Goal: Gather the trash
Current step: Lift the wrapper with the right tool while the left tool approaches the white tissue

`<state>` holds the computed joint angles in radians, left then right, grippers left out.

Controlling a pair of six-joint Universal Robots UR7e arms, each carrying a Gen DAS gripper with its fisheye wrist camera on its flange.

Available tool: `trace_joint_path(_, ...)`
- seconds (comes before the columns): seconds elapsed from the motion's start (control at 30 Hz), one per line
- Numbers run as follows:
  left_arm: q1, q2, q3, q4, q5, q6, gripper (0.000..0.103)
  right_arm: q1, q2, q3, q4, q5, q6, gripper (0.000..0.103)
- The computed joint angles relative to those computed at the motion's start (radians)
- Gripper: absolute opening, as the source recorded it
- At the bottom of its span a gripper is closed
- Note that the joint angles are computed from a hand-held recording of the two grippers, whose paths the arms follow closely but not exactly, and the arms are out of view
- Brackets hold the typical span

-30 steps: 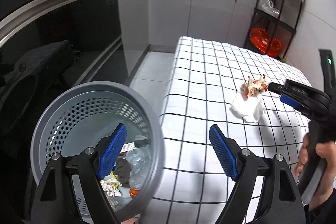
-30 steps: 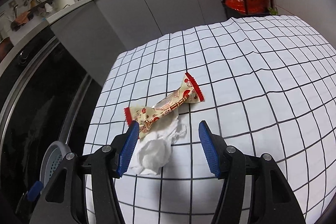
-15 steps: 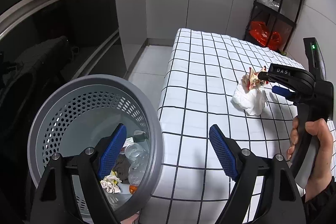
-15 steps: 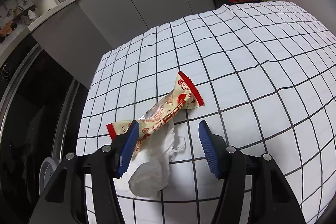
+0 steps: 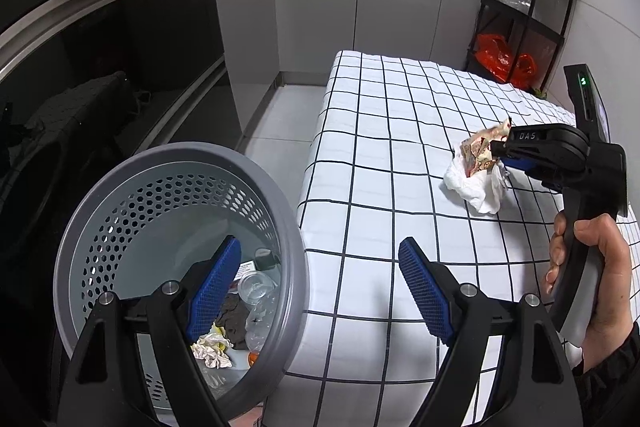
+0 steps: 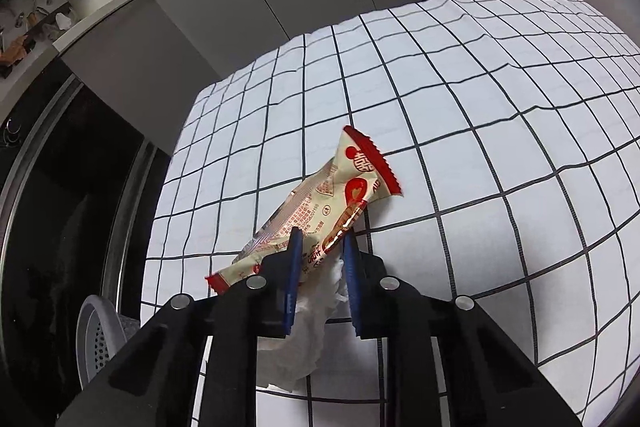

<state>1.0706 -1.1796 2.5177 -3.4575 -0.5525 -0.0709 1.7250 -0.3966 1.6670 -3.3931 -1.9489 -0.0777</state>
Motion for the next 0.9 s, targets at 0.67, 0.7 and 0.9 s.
trace_joint_path(0.67, -0.076, 0.097, -0.025, 0.048, -0.066, -0.081, 0.079, -0.089, -0.241, 0.317, -0.097, 0.286, 0.055, 0.004)
trace_joint_path(0.7, -0.08, 0.109, -0.033, 0.049, -0.075, -0.086, 0.079, -0.096, -0.258, 0.341, -0.111, 0.297, 0.054, 0.004)
trace_joint_path(0.9, -0.105, 0.197, -0.082, 0.004, -0.084, -0.056, 0.082, -0.117, -0.333, 0.429, -0.205, 0.304, 0.041, 0.004)
